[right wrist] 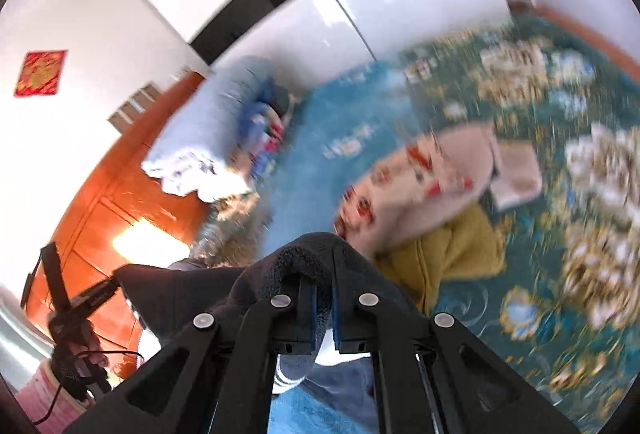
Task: Fold clothes
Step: 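Raise the held jacket high with both grippers to unfurl it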
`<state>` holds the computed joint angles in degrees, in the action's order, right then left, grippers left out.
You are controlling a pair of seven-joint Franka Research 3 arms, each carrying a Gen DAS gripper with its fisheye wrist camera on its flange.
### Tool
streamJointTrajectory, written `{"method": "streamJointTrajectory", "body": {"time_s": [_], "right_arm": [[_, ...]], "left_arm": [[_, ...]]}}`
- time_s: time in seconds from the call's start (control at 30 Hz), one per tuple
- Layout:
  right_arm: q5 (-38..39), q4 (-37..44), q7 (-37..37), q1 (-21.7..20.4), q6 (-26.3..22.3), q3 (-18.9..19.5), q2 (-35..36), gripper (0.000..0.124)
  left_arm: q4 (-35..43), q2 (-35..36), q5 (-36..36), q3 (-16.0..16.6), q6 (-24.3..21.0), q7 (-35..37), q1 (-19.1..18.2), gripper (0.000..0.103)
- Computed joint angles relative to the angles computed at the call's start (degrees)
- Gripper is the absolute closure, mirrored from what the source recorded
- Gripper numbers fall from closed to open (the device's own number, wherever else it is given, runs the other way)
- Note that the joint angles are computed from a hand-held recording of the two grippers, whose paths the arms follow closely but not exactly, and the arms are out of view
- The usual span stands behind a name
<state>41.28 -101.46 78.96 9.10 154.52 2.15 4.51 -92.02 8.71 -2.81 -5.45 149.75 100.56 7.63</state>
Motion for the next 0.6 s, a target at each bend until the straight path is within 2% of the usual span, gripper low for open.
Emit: {"method": "streamJointTrajectory", "body": {"time_s": [0.1, 0.17, 0.33, 0.43, 0.6], "right_arm": [[-4.69, 0.71, 0.66, 0.31, -0.17, -0.41, -3.57, 0.119], [-8.86, 0.31, 2.53, 0.58, 0.21, -0.65, -6.85, 0.119], [-23.61, -4.23, 12.56, -0.62, 3.25, 1.20, -16.95, 0.119], [-32.58, -10.86, 23.16, -4.39, 3.47, 5.09, -26.13, 0.119], [-36.56, -20.40, 31.47, -6.45, -0.90, 8.56, -39.98, 0.119]], "left_arm": [[-1.09, -4.62, -4.57, -0.19, 0.72, 4.15, 0.97, 0.097], [-2.22, -7.99, -9.78, 0.28, 1.70, 9.92, 1.07, 0.097], [-4.88, -16.14, -26.77, 5.28, 1.15, 25.59, -1.70, 0.097], [-9.17, -22.06, -33.89, 9.75, -1.35, 32.99, -4.00, 0.097], [-15.51, -31.59, -39.36, 17.60, -11.00, 40.38, -7.36, 0.097]]}}
